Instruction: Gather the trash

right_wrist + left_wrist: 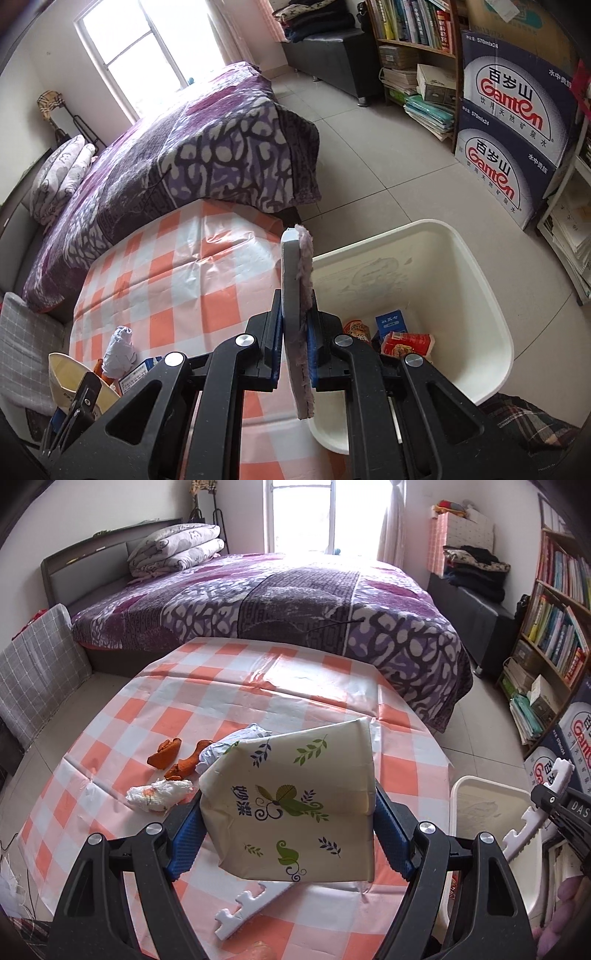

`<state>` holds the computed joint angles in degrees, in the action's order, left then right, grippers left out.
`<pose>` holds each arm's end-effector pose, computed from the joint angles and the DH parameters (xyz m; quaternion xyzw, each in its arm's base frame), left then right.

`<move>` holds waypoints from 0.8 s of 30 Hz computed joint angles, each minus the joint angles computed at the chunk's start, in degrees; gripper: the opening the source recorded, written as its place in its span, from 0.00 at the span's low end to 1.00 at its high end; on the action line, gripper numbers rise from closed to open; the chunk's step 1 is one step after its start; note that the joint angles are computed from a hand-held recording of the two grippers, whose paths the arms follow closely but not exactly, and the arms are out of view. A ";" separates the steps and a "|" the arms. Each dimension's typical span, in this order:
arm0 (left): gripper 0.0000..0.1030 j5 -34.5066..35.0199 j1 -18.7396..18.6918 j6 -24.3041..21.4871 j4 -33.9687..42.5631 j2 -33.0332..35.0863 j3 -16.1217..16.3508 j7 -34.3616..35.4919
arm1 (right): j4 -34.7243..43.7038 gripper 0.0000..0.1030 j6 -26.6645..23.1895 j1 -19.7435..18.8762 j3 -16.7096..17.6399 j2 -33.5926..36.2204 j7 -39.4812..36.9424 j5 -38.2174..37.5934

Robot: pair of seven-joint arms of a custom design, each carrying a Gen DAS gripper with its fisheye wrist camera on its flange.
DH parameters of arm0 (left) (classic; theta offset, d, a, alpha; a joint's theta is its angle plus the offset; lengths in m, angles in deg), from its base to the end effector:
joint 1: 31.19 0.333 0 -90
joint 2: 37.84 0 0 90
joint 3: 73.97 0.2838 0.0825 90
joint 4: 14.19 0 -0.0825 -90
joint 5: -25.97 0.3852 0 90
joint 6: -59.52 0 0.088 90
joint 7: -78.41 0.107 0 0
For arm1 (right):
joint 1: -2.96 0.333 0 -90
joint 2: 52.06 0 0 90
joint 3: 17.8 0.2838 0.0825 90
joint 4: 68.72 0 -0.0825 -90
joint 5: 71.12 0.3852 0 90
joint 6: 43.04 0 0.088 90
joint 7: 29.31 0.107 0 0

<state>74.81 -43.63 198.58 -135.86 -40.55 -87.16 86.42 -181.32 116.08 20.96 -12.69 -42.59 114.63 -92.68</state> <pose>0.5112 -0.2433 0.4362 -0.7811 0.5090 -0.2050 0.2981 0.5752 0.2607 0.4304 -0.5834 0.7408 -0.1468 0.2987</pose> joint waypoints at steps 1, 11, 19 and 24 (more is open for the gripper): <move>0.76 0.07 -0.35 0.00 0.52 0.52 -0.03 0.25 | -0.39 0.12 -0.01 -0.12 -0.29 -0.34 0.55 -0.15; 0.76 -1.19 -2.82 2.49 5.17 5.14 -0.75 4.44 | -3.82 0.58 -1.78 -2.23 -1.86 -3.29 6.18 -0.58; 0.76 -5.32 -5.08 4.83 9.28 9.65 -0.93 9.65 | -7.02 0.87 -1.45 -4.12 -2.62 -5.84 8.82 -0.55; 0.76 -8.44 -6.13 7.10 11.41 11.93 -1.07 13.22 | -8.95 0.89 -1.43 -5.35 -3.08 -7.47 8.89 0.75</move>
